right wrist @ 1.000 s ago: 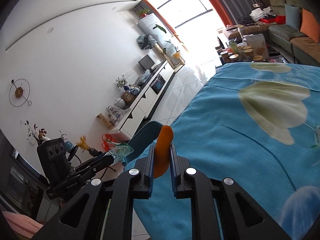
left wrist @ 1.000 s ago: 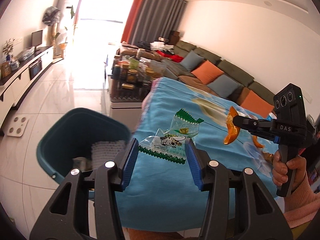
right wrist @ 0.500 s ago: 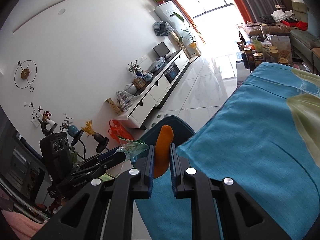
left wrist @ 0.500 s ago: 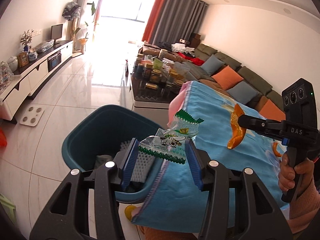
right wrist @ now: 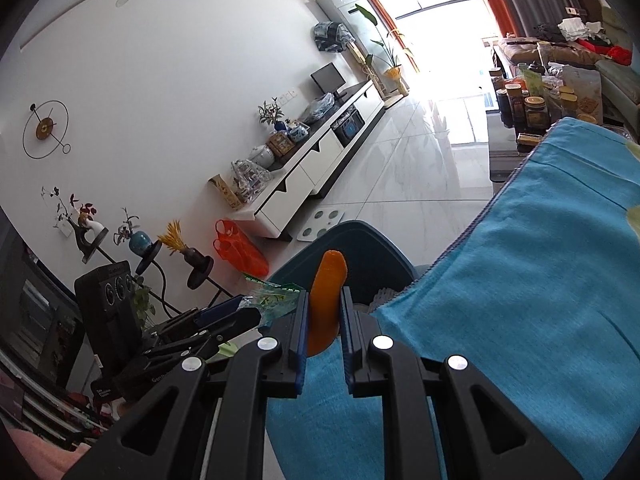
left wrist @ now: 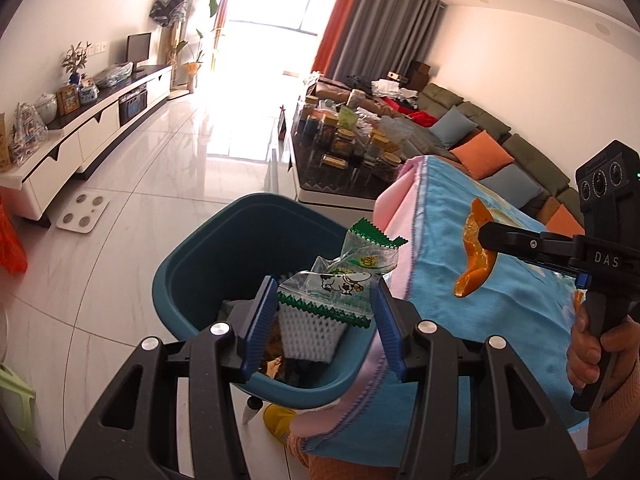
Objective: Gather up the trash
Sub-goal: 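Carry the candy wrapper and orange peel in both tools over the teal bin, then open both tools to drop the wrapper and peel into the bin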
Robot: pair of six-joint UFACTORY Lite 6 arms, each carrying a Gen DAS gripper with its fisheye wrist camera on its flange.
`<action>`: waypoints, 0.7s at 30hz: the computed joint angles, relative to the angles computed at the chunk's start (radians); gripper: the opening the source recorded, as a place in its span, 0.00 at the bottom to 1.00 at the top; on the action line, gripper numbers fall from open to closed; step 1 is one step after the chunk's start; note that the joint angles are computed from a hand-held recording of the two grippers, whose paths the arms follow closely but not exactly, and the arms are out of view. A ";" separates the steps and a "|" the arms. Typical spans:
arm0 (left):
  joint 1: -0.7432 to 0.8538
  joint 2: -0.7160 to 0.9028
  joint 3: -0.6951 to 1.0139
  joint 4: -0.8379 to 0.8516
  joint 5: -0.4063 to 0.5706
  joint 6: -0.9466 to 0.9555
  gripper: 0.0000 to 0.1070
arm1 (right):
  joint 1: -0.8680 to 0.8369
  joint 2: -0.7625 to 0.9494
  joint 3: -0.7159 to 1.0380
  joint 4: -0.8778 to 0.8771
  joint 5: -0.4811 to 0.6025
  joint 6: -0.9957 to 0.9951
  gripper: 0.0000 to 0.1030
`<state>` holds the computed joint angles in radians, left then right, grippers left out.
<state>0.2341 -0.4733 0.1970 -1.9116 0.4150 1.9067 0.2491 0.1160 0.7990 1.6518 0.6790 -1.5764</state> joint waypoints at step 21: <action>-0.017 0.382 0.166 -0.369 -0.004 0.335 0.45 | 0.199 0.322 0.322 -0.124 -0.187 0.233 0.14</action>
<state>0.2174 -0.0910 0.3626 -2.2810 0.4108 2.2421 0.4485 0.4379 1.1212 1.5279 0.4916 -1.3433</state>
